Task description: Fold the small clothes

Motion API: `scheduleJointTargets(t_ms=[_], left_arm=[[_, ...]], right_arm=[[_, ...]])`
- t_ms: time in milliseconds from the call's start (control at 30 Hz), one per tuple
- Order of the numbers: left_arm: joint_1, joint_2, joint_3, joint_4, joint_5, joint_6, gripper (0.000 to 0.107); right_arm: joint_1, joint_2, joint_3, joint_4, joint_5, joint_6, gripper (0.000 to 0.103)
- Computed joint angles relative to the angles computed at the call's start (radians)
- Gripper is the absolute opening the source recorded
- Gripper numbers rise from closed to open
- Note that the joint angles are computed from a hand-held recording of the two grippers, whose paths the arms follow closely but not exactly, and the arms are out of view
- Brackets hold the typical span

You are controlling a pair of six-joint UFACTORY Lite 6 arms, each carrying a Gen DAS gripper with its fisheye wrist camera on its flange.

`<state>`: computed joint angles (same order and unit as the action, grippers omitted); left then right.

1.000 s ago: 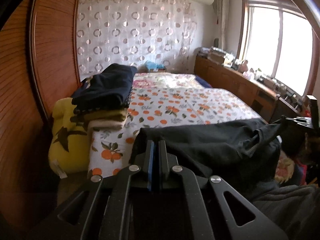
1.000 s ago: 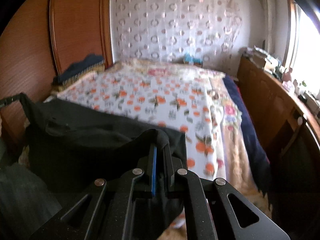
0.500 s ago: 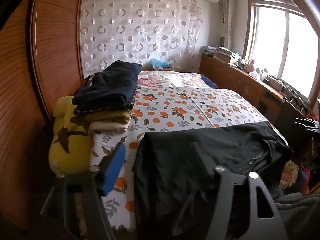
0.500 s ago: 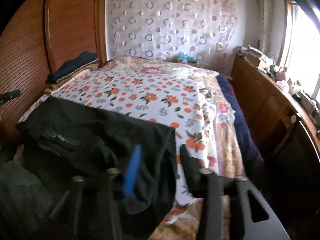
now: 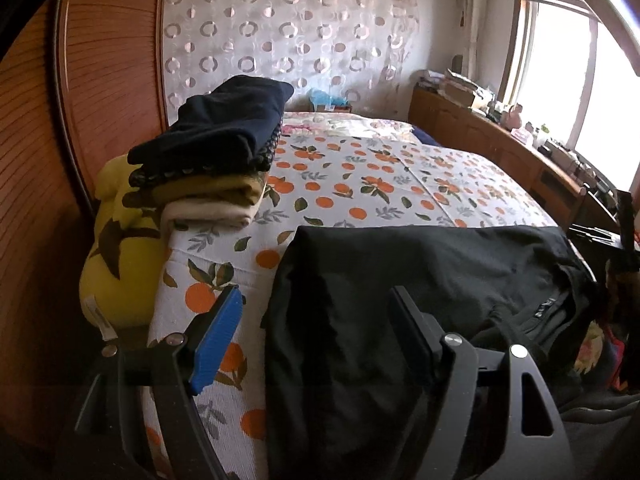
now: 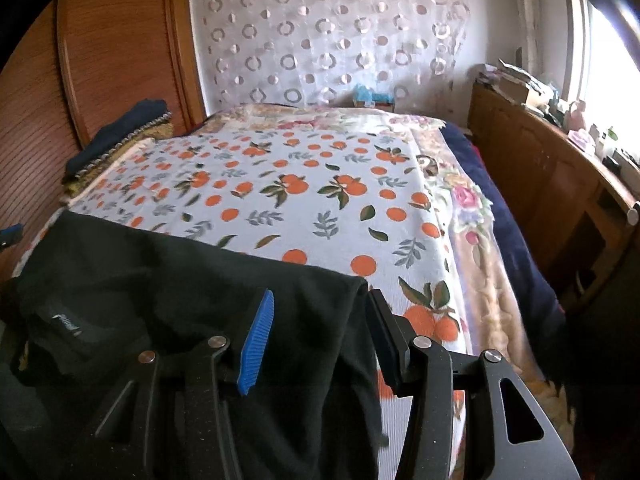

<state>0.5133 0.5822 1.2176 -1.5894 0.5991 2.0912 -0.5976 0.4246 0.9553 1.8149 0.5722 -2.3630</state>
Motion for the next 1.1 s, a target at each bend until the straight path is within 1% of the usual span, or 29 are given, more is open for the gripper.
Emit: scheduleJointTargets(t_ms=[100,167,233,267,333,433,600,633,733,833,1100], left_arm=[[-0.014,0.022,0.029,-0.002,-0.022,-0.010,0.075],[-0.021,0.048,0.062,0.011,-0.026,-0.035,0.075],[-0.028,0.071,0.094,0.030,-0.028,-0.063,0.075],[-0.034,0.092,0.122,0.052,-0.031,-0.090,0.075],[-0.047,0.121,0.163,0.079,-0.042,-0.123,0.075],[-0.068,0.189,0.261,0.157,-0.058,-0.213,0.075],[-0.109,0.284,0.409,0.309,-0.086,-0.373,0.075],[-0.117,0.310,0.449,0.353,-0.080,-0.417,0.075],[-0.135,0.391,0.568,0.492,-0.068,-0.568,0.075],[-0.144,0.439,0.638,0.571,-0.059,-0.652,0.075],[-0.153,0.441,0.632,0.568,-0.086,-0.628,0.076]], right_arm=[[0.034,0.045,0.040,0.005,-0.034,0.030,0.050],[0.050,0.057,0.043,0.036,-0.052,0.003,0.050],[0.062,0.070,0.057,0.027,-0.075,0.011,0.051],[0.066,0.071,0.053,0.041,-0.081,-0.009,0.051],[0.067,0.056,0.031,0.093,-0.083,-0.065,0.056],[0.052,0.057,0.025,0.090,-0.063,-0.046,0.060],[0.036,0.062,-0.007,0.185,-0.026,-0.154,0.067],[0.038,0.068,-0.010,0.210,-0.022,-0.176,0.070],[0.035,0.071,-0.018,0.211,-0.010,-0.183,0.072],[0.036,0.073,-0.018,0.217,-0.010,-0.191,0.073],[0.045,0.071,-0.014,0.220,-0.026,-0.187,0.074]])
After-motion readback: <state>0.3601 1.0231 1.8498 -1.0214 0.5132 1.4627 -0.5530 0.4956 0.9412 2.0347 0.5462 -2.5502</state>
